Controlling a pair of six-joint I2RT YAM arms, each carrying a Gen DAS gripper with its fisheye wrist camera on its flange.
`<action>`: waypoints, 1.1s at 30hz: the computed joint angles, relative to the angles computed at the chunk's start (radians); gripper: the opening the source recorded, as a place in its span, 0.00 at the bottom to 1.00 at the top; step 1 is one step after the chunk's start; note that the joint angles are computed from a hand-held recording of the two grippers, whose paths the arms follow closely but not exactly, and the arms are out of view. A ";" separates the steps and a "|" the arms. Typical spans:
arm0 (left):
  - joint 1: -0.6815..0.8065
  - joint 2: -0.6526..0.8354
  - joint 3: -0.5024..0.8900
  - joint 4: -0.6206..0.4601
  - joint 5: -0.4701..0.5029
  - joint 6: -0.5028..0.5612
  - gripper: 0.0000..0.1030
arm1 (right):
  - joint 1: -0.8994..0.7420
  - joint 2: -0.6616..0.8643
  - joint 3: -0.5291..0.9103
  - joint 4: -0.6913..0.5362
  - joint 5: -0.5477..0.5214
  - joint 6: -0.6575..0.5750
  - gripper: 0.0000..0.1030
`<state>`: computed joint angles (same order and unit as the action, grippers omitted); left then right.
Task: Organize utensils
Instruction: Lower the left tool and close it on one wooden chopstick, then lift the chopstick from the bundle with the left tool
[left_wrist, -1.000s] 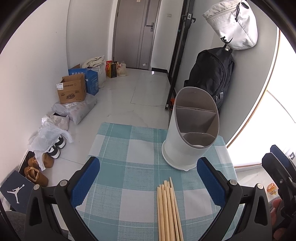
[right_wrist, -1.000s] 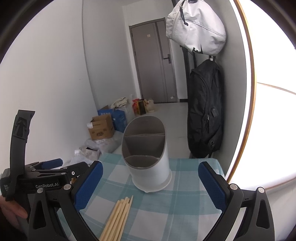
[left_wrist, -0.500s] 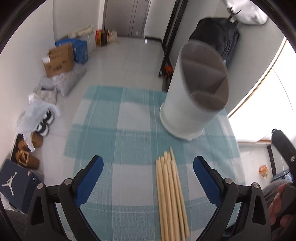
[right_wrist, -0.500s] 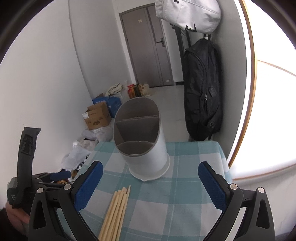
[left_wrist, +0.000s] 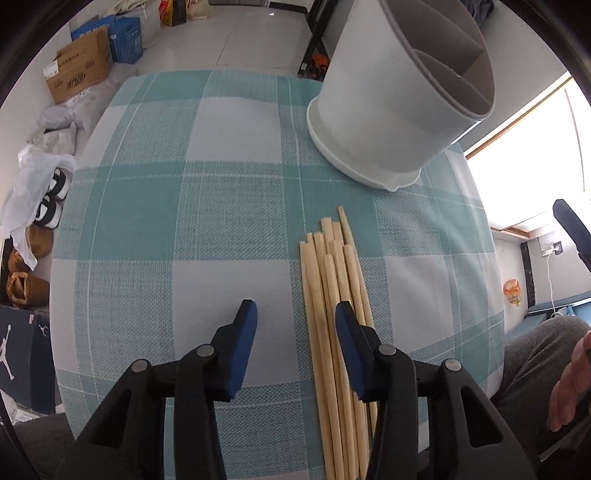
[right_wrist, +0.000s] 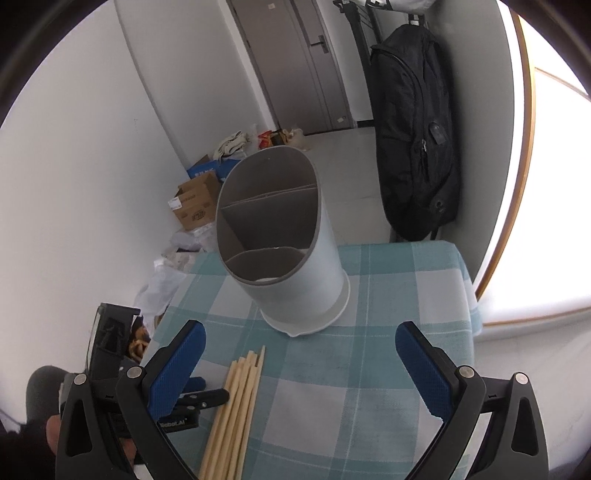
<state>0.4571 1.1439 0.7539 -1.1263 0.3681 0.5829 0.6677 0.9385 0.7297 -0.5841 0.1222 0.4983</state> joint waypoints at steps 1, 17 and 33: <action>-0.006 -0.001 0.003 -0.005 -0.001 -0.002 0.33 | -0.008 0.001 0.002 -0.002 -0.009 -0.001 1.00; 0.116 0.017 0.049 -0.038 -0.026 0.083 0.03 | 0.005 0.028 0.020 0.002 -0.010 -0.006 1.00; 0.200 0.180 0.107 -0.012 0.073 0.042 0.03 | 0.017 0.018 0.013 -0.001 0.017 -0.001 1.00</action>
<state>0.6567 1.3241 0.8608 -1.1385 0.4414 0.6254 0.6845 0.9563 0.7426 -0.5851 0.1395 0.4971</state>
